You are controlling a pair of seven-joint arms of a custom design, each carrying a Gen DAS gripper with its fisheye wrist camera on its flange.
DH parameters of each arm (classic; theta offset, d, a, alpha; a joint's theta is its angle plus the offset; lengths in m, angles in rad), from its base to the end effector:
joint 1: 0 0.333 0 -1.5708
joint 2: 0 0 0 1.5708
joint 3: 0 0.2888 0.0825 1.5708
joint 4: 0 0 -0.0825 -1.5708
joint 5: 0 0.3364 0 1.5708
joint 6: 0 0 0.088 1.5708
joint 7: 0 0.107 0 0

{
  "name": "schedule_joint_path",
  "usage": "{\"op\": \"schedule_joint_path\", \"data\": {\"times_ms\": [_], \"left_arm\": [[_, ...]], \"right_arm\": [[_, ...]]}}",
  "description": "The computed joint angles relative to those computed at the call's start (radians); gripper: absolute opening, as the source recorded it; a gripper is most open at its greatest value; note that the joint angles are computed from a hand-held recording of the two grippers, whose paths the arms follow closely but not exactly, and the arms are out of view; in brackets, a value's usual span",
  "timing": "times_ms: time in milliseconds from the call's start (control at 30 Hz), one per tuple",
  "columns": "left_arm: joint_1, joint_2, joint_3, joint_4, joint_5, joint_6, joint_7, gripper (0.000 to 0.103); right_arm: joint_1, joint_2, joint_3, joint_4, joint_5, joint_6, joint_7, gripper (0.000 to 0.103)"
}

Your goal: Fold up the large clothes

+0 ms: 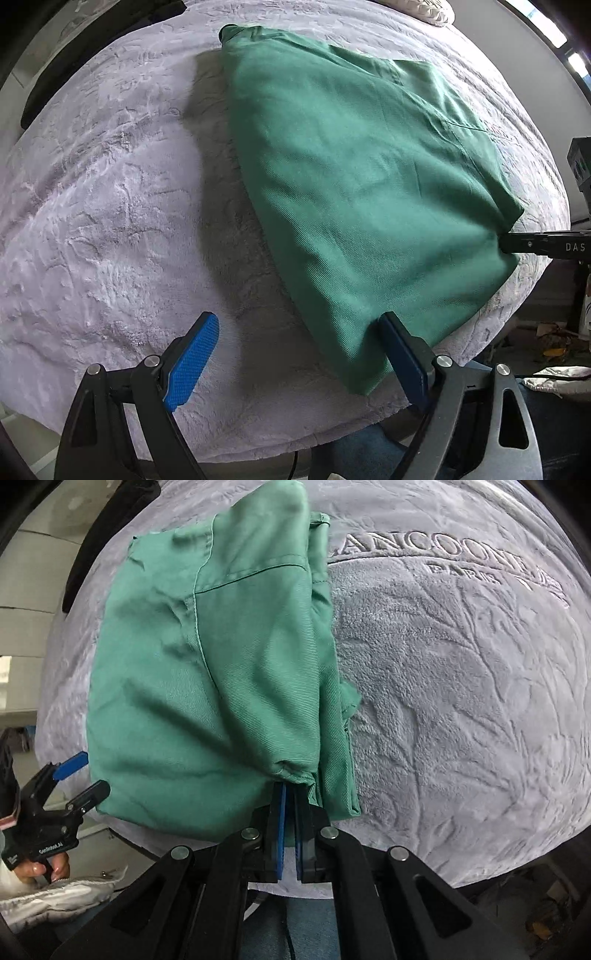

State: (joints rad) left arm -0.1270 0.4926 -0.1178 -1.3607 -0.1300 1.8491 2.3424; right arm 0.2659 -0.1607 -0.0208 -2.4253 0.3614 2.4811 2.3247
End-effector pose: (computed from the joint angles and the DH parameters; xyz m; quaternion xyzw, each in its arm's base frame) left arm 0.6246 -0.1518 0.4294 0.2963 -0.9508 0.0779 0.0454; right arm 0.4421 0.1091 0.3938 -0.3837 0.9086 0.0915 0.1374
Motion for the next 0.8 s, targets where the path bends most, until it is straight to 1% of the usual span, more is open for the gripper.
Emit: {"op": "schedule_joint_path", "data": {"times_ms": [167,267,367,433,533,633,667,700,800], "left_arm": [[-0.002,0.016,0.006,0.058,0.007,-0.007,-0.028,0.089],[-0.006,0.049,0.010,0.126,0.019,-0.033,-0.049,0.089],[-0.011,0.069,0.014,0.165,0.035,-0.047,-0.067,0.089],[-0.017,0.070,0.017,0.164,0.052,-0.041,-0.073,0.089],[-0.031,0.053,0.020,0.125,0.078,-0.011,-0.082,0.089],[-0.035,0.058,0.019,0.131,0.088,-0.016,-0.083,0.089],[-0.035,0.053,0.018,0.121,0.089,-0.011,-0.083,0.095],[-0.038,0.054,0.020,0.123,0.095,-0.013,-0.086,0.103],[-0.038,0.058,0.019,0.129,0.097,-0.020,-0.091,0.103]], "right_arm": [[-0.002,-0.005,-0.003,-0.005,0.003,-0.001,0.011,0.002],[0.000,-0.018,-0.006,-0.021,0.018,0.008,0.014,0.002],[0.002,-0.020,-0.008,-0.023,0.023,0.012,0.016,0.002],[0.003,-0.025,-0.010,-0.025,0.027,0.013,0.018,0.003],[0.005,-0.042,-0.011,-0.037,0.029,0.009,0.025,0.003],[0.008,-0.054,-0.017,-0.050,0.035,0.012,0.029,0.003],[0.009,-0.056,-0.018,-0.051,0.032,0.010,0.032,0.003],[0.010,-0.057,-0.018,-0.051,0.028,0.008,0.035,0.003],[0.005,-0.070,-0.015,-0.044,-0.001,-0.011,0.070,0.004]]}}
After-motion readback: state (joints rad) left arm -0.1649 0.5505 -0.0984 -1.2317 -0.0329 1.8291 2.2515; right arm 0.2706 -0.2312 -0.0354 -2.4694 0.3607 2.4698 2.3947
